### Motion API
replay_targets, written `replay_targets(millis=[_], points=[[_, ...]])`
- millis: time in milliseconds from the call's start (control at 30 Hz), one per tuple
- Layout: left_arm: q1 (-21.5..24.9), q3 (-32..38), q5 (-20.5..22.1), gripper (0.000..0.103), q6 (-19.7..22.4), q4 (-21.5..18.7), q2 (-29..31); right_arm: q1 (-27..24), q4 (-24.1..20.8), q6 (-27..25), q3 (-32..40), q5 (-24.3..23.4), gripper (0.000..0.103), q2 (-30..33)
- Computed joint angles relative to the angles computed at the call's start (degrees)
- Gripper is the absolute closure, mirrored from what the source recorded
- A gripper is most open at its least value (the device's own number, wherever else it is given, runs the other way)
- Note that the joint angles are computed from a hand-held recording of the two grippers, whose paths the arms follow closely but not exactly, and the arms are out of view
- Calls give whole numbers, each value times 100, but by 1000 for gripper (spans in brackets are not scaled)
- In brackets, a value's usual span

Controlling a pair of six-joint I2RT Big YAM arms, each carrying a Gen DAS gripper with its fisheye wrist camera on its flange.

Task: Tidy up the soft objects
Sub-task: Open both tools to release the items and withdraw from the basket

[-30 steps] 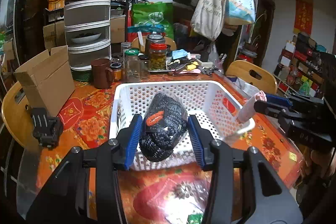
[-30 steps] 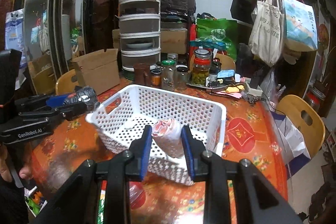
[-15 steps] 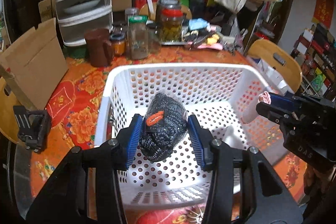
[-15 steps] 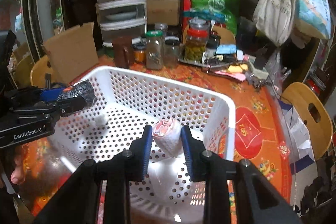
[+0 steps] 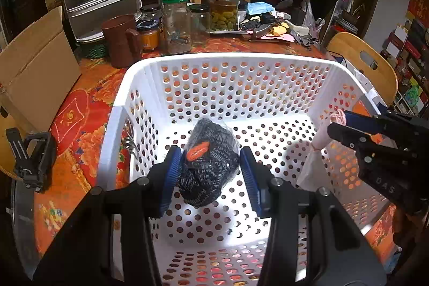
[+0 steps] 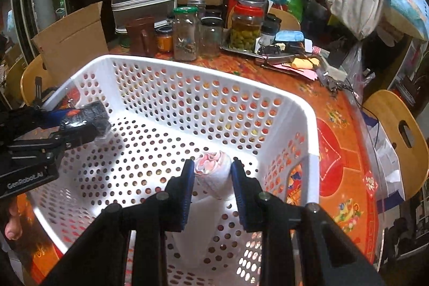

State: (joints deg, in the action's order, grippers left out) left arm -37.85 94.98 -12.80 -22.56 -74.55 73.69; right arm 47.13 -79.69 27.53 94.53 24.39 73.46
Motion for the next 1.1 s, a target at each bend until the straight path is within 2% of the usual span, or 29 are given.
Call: replay_targets(millis=[167,233,267,333,367,433,567,633,700,800,1100], points=[[-7,-16,15,59,-14,15,-16,-43,58,34,-30,51,76,-35],[-2,-11,44,57,-37,33,-21,-43,71,48,-25,78,72,-57],[-7,-8,32,53,-44,43,-33,-41,74,64,-25,100,70,-73],[-15,-15,21,38,-34,95,-63,-34,104,97,-36,108,59,-116],[-33,-20,-8,28,-35,123,-84,-32,124,116,-47,100,55,-144],[-51,1,-78,16,-14,155,-101,23,140,160,-53,223,34,-193],[-144,63,-196,0,15,176,-183,69,258,282,-92,240,26,-344],[-240,99,-351,0,60,134,-235,159,238,321,-74,360,9,-397],[-338,117,-500,0,40,93,-319,226,222,365,-64,443,5,-447],[-445,99,-635,0,-36,83,-487,330,203,471,-89,493,1,-563],[-838,338,-1131,0,-83,-228,-652,544,-19,821,-66,752,0,-743]])
